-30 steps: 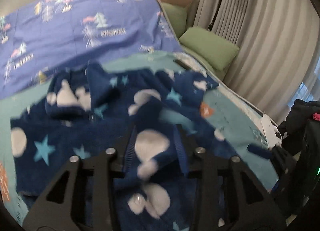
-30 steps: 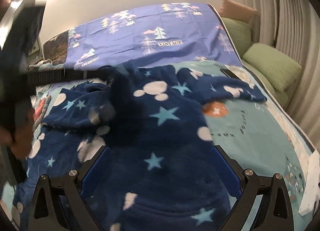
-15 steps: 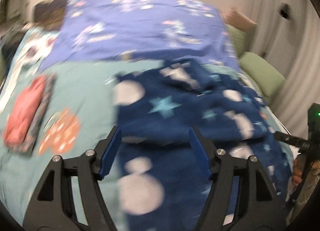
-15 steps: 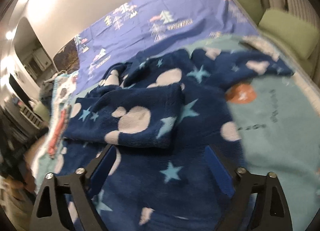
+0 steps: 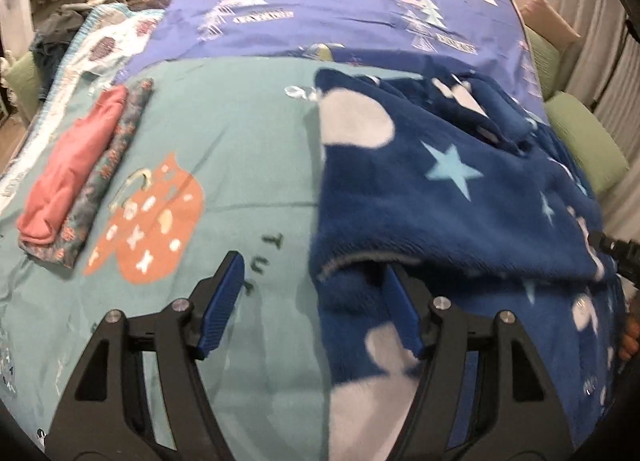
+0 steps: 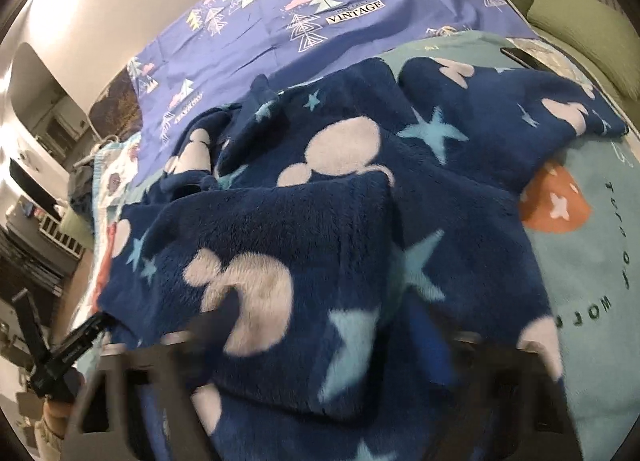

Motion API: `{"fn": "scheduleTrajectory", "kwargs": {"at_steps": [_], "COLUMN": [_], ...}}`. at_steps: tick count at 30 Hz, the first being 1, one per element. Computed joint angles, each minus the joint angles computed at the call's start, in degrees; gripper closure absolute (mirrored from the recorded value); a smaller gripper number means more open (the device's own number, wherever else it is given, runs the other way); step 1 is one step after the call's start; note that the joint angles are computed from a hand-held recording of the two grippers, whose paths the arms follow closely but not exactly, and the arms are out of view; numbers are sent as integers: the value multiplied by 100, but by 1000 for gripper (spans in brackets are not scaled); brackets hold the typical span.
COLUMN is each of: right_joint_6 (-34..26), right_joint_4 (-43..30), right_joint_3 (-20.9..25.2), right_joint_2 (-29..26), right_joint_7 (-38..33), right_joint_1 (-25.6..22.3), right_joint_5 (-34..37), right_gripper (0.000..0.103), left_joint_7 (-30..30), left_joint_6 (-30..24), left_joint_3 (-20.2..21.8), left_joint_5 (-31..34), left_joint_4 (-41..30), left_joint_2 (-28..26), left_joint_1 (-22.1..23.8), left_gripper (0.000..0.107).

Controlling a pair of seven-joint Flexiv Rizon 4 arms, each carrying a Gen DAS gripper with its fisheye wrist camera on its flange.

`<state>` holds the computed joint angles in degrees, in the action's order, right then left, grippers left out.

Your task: Fold small clothes

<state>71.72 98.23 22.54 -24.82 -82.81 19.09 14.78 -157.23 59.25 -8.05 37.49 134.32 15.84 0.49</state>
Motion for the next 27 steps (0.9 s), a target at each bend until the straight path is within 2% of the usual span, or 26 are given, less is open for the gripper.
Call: {"fn": "scheduleTrajectory", "kwargs": {"at_steps": [1, 2, 3, 7, 8, 10, 12, 16, 17, 18, 20, 24, 27], "right_joint_6": [-105, -308, -219, 637, 803, 1051, 1014, 0, -272, -348, -277, -126, -166], "right_joint_4": [-67, -242, -284, -173, -105, 154, 349, 491, 491, 479, 536, 716, 687], "right_joint_3": [88, 342, 468, 965, 968, 565, 242, -257, -290, -151, -37, -281, -319], "right_joint_2": [-26, -61, -36, 381, 524, 752, 825, 651, 623, 606, 685, 945, 1047], "right_joint_7": [-89, -365, -519, -1557, -1727, -1506, -1221, -441, -346, -540, -805, -736, -803], "right_joint_1": [-65, -291, -398, -831, -856, -554, -381, -207, -243, -412, -581, -413, -333], "right_joint_5": [2, 313, 589, 1576, 1702, 1464, 1156, 557, 514, 767, 1106, 851, 694], "right_gripper": [91, 91, 91, 91, 91, 91, 91, 88, 88, 86, 84, 82, 79], "left_joint_7": [-54, -56, -37, -105, -116, -103, -56, -34, -51, -40, 51, 70, 58], "left_joint_6": [-158, -206, -243, -456, -468, -502, -531, -430, -405, -389, -472, -726, -373], "left_joint_3": [-67, -66, -60, -142, -158, -198, -218, -83, -78, -67, -95, -241, -249], "left_joint_5": [67, 92, 108, 242, 274, 313, 334, 230, 208, 196, 141, 75, 65], "left_joint_4": [-23, -1, 21, 21, 26, 5, -15, 55, 76, 105, 122, 167, 279], "left_joint_2": [41, 77, 118, 227, 261, 281, 257, 199, 220, 265, 350, 746, 1142], "left_joint_1": [22, 15, 5, 8, -1, -16, -32, -66, -71, -75, -97, -152, -134], "left_gripper": [38, 38, 38, 37, 37, 37, 37, 37, 37, 37, 37, 37, 37]}}
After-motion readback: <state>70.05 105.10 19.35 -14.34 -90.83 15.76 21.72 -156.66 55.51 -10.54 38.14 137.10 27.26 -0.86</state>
